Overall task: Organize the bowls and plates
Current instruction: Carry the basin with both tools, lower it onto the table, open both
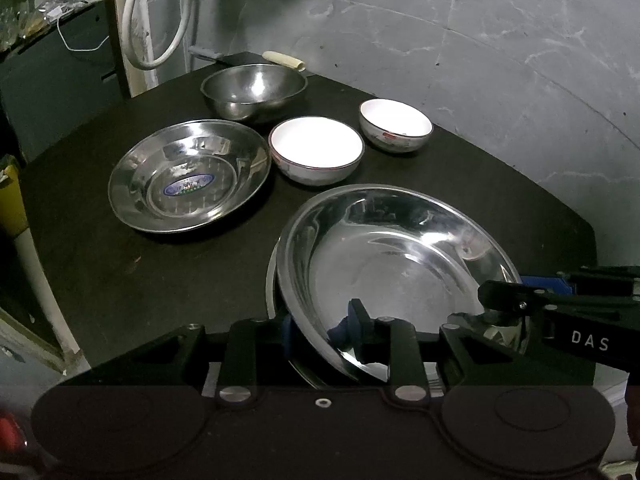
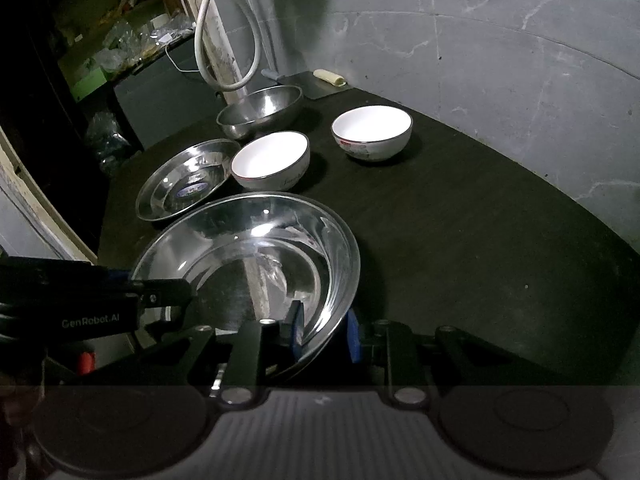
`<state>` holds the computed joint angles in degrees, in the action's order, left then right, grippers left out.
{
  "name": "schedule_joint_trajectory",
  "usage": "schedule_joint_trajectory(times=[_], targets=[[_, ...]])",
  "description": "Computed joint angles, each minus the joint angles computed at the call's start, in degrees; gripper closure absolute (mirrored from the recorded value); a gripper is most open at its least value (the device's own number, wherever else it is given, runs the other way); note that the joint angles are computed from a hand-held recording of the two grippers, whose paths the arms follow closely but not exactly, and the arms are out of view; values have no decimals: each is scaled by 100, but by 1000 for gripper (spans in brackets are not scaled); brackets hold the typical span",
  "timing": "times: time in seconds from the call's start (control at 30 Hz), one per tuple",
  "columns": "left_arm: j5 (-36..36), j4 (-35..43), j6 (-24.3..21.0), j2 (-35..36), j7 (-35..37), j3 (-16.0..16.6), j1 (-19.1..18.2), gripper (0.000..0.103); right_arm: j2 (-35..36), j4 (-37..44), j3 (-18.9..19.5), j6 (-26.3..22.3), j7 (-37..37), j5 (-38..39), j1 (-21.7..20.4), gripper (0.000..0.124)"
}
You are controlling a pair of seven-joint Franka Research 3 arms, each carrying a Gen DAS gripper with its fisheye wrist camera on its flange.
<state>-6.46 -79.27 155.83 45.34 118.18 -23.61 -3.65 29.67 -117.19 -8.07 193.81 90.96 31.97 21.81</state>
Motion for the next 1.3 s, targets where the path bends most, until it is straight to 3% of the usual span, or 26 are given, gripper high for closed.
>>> schedule_joint_trajectory(times=[0.53,1.3], targets=[[42,-80,50,-49,-14,0,0,69,10,5,-11,-26,-10,-5,24,96],[202,-154,101,-96,-2,15,-48,52,16,13,46,-53,13,-80,-21,93]])
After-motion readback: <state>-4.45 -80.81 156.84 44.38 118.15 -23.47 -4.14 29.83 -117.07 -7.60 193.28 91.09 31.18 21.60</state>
